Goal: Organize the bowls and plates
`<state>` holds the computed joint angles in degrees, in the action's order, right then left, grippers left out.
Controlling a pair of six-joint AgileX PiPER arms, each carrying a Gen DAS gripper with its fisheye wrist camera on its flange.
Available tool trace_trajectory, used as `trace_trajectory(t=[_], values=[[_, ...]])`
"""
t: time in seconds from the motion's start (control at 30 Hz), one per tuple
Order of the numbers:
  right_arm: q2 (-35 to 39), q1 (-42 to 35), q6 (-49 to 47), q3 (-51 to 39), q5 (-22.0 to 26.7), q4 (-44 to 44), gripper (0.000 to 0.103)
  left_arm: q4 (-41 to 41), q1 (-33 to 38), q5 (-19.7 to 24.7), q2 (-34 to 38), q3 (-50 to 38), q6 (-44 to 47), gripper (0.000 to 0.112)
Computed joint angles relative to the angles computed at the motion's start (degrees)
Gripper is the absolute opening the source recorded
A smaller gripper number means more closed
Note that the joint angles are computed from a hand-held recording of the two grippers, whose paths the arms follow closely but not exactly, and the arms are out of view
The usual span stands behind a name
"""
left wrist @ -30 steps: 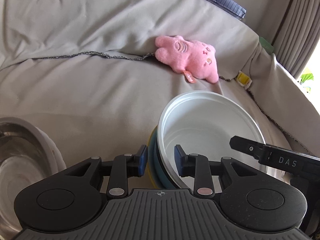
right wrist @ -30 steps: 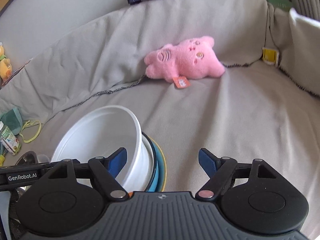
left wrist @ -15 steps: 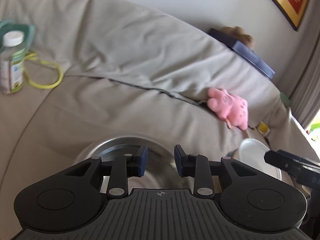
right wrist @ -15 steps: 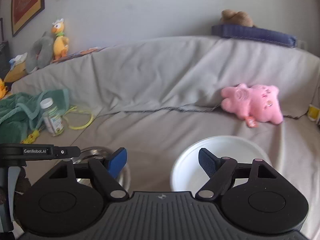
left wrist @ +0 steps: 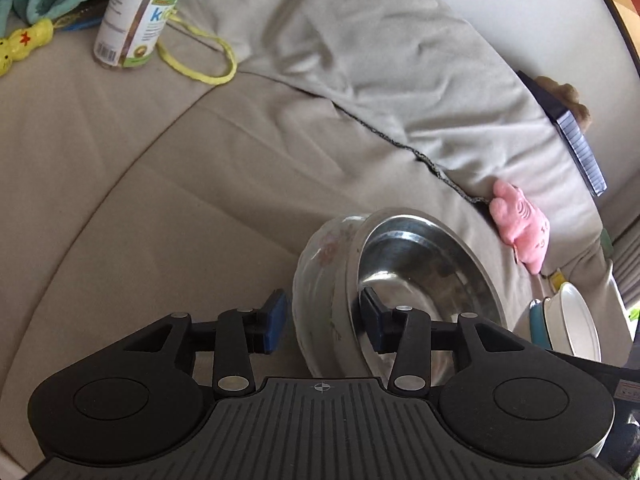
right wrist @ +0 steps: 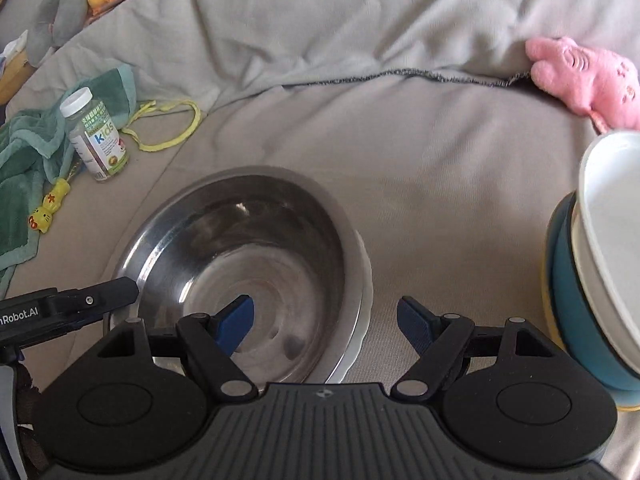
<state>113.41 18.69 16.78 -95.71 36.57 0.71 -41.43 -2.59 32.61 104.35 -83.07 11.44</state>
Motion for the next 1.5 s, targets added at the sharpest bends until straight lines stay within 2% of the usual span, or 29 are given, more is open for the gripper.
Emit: trace_trajectory(t=[0.1,0.23,0.37,0.43,0.5,0.63,0.87,1.13,1.2,1.27,1.37,1.5], values=[[2.21,-0.91,-3.40,-2.13,2.92,5.65,0.080,0.39,-0.47,-1.60,-0.29,1.16,1.13,0.057],[2.68,-1.73,-7.59,-1.06,2.95,12.01,0.080,-2.62,0.16,-1.58,0.10,2.02,3.49,0.063],[1.62,-1.51,-12.54,1.68,0.07,16.29,0.078,-3.47,0.58,3.45,3.36,-1.19,2.74,0.067],[1.54,-1.53,-12.44,1.97,-0.74,16.22,0.078,-4.48,0.64,7.36,5.92,-4.04,2.52,0.063],[1.46,-2.06,-13.68,2.52,-1.62,17.80,0.076,-6.26,0.81,10.52,7.86,-6.43,2.43,0.053],[1.63,-2.98,-16.24,2.49,-2.86,20.25,0.072,0.59,-0.75,12.62,9.40,-11.15,-3.35,0.055],[6.19,-3.76,-14.93,-4.77,-2.29,19.20,0.071,6.07,-2.36,13.82,12.62,-17.84,-7.58,0.060],[12.83,-4.68,-10.95,-16.11,0.69,14.05,0.068,10.87,-3.49,17.85,22.48,-34.93,-14.09,0.060],[13.02,-4.61,-10.72,-16.42,0.78,13.35,0.068,10.58,-3.52,17.81,23.42,-36.22,-14.25,0.060],[11.57,-3.95,-9.26,-13.91,-1.41,10.33,0.069,9.48,-3.24,17.00,22.93,-34.93,-13.69,0.060],[8.14,-2.79,-4.80,-9.36,-4.78,3.14,0.071,9.41,-3.40,13.50,20.04,-30.34,-13.59,0.059],[0.35,-4.61,-11.00,-1.43,-8.15,8.82,0.072,14.82,-4.58,9.29,14.22,-24.70,-17.87,0.059]])
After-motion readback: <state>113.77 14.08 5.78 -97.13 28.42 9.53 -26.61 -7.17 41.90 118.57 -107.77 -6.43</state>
